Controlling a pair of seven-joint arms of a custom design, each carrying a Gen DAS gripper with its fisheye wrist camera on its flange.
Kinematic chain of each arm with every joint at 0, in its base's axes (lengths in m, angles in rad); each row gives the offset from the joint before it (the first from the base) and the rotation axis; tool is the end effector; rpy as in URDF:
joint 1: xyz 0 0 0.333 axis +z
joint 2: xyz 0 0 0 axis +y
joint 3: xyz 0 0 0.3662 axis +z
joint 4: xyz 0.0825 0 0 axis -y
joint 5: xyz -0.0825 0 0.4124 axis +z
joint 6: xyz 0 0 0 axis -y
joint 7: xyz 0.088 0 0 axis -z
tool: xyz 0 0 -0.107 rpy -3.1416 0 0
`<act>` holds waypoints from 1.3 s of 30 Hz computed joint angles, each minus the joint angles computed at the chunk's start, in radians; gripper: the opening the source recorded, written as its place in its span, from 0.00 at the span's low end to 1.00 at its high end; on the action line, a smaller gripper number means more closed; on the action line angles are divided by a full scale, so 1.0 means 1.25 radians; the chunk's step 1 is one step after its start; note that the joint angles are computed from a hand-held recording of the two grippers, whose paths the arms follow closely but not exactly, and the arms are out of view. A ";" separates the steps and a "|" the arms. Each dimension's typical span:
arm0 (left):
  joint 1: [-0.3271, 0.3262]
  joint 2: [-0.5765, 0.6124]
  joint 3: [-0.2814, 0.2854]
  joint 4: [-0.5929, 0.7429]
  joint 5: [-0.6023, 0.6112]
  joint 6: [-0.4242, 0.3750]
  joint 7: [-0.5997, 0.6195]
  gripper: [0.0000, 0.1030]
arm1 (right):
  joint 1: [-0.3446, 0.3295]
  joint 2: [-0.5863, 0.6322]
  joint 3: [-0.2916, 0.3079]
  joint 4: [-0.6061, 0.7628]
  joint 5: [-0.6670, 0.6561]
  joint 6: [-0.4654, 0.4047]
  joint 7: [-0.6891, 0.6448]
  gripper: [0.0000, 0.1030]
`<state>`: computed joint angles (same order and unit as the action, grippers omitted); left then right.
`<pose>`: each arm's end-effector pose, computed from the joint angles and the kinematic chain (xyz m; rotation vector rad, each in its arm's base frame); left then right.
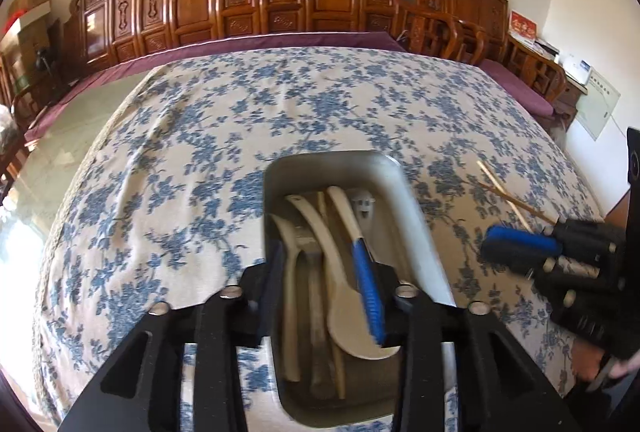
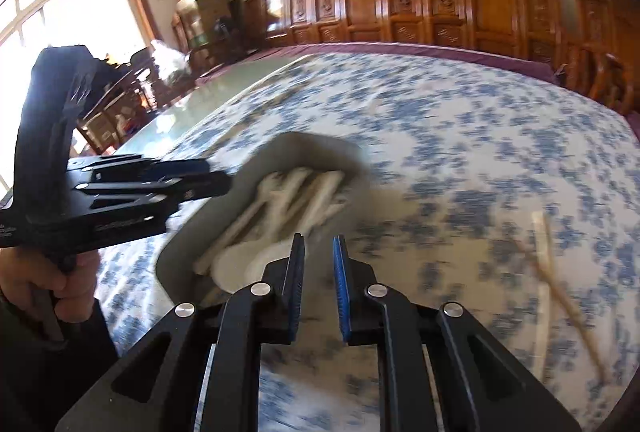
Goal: Organize utensils
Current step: 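Lower the white plastic fork into the grey tray and open the right tool, then grasp a wooden chopstick with the right tool while the left tool reaches another chopstick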
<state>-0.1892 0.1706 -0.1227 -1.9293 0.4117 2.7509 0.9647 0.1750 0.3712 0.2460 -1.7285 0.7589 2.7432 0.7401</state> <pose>0.6380 -0.2177 0.5094 -1.8164 1.8644 -0.7149 0.6912 0.2532 0.4699 -2.0485 1.0931 -0.2184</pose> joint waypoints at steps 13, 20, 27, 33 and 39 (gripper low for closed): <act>-0.035 0.033 -0.011 0.030 -0.016 0.012 0.007 0.81 | -0.064 0.019 -0.075 -0.012 -0.143 0.050 0.129 0.28; -0.052 0.041 -0.014 0.038 -0.015 0.013 0.004 0.82 | -0.065 0.057 -0.104 0.015 -0.260 0.021 0.200 0.31; -0.062 0.051 -0.026 0.044 -0.041 0.016 0.034 0.82 | -0.080 0.084 -0.104 0.038 -0.316 -0.019 0.239 0.31; -0.076 0.057 -0.025 0.050 -0.046 0.012 0.047 0.82 | -0.079 0.082 -0.098 0.032 -0.345 -0.021 0.232 0.31; -0.091 0.064 -0.025 0.059 -0.041 0.002 0.049 0.82 | -0.082 0.074 -0.085 0.021 -0.353 -0.026 0.191 0.06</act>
